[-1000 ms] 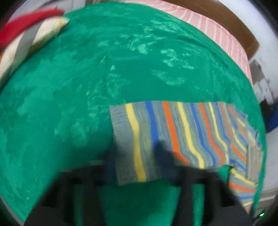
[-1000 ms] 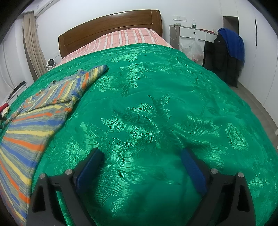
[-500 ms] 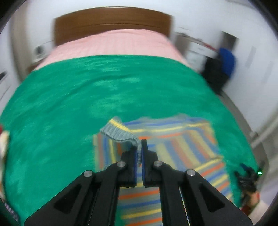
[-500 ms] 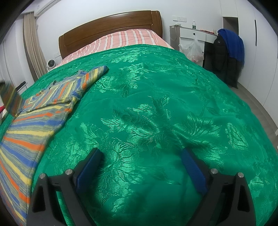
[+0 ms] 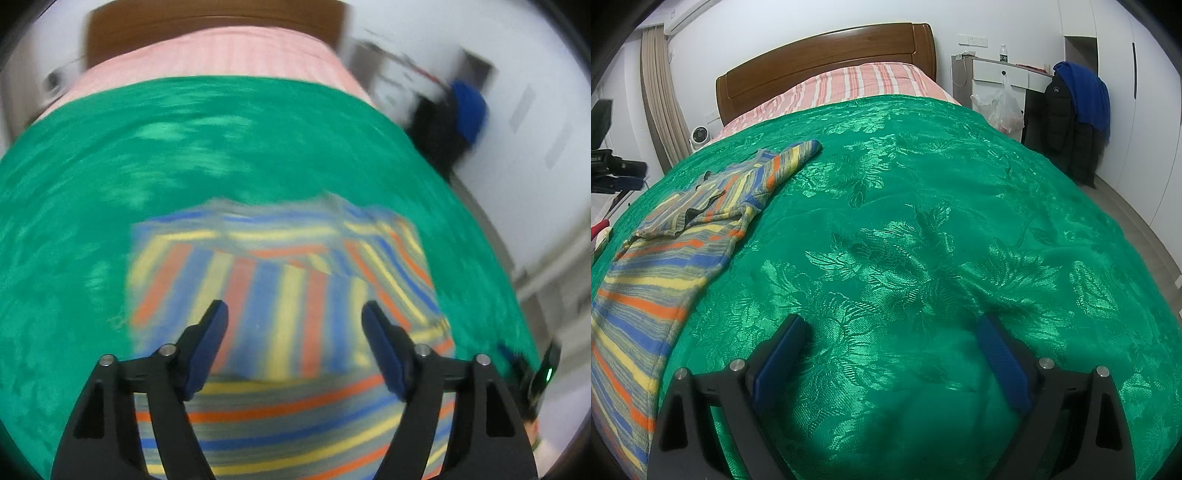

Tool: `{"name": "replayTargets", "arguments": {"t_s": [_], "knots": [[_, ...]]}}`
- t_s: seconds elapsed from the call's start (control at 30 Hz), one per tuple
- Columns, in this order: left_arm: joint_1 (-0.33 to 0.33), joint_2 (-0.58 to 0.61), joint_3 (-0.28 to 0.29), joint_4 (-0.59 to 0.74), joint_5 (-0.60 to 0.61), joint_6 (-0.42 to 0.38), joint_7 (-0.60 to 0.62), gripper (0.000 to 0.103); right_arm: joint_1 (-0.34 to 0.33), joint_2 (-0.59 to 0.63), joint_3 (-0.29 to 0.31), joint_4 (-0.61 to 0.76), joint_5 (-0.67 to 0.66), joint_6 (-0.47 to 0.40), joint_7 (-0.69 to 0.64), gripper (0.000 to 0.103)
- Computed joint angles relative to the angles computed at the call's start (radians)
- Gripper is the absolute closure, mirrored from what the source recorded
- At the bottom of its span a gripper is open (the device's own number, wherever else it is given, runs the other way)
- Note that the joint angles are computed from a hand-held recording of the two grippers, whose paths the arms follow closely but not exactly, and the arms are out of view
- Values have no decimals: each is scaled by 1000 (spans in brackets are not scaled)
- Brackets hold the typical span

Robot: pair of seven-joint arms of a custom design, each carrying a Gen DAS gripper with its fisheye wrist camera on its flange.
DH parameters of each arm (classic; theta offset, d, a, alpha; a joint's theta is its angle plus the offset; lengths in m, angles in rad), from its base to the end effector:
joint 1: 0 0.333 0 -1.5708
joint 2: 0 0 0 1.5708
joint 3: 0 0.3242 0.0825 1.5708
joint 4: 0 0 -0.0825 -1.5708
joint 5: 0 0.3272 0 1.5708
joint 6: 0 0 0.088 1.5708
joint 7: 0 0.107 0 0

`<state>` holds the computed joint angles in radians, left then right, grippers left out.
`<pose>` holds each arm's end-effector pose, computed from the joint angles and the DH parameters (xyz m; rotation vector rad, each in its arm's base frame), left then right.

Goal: Fold small clothes

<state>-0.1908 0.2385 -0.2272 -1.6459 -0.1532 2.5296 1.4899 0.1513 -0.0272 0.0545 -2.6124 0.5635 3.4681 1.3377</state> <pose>0.5801 -0.2374 0.5767 -1.7602 2.1905 -0.9437 0.4431 0.0284 0.4156 -1.5465 1.8464 -0.7202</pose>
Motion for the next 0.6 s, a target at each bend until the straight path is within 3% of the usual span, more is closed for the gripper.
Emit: {"name": "replayTargets", "arguments": {"t_s": [0.07,0.13,0.23,0.37,0.4,0.43,0.47,0.6], "knots": [[63,7,12,14,-96,-34,6,24,0,0,0,-1,-1,2,1,10],[113,52,17,70,-171,-130,18,26,0,0,6,2,22,2,-19,10],[120,110,30,121,-131,-228,22,33,4,3,13,9,68,2,-60,10],[110,140,19,105,-109,-214,56,33,11,5,21,21,134,-2,-120,10],[100,146,21,95,-93,-193,55,54,13,7,23,26,156,-3,-140,10],[85,139,30,77,-62,-177,40,83,16,9,25,31,178,-3,-159,10],[51,140,62,70,23,-175,-17,99,20,10,27,36,202,-3,-180,10],[62,80,95,-50,71,-40,-154,101,32,11,19,41,220,-5,-196,10]]}}
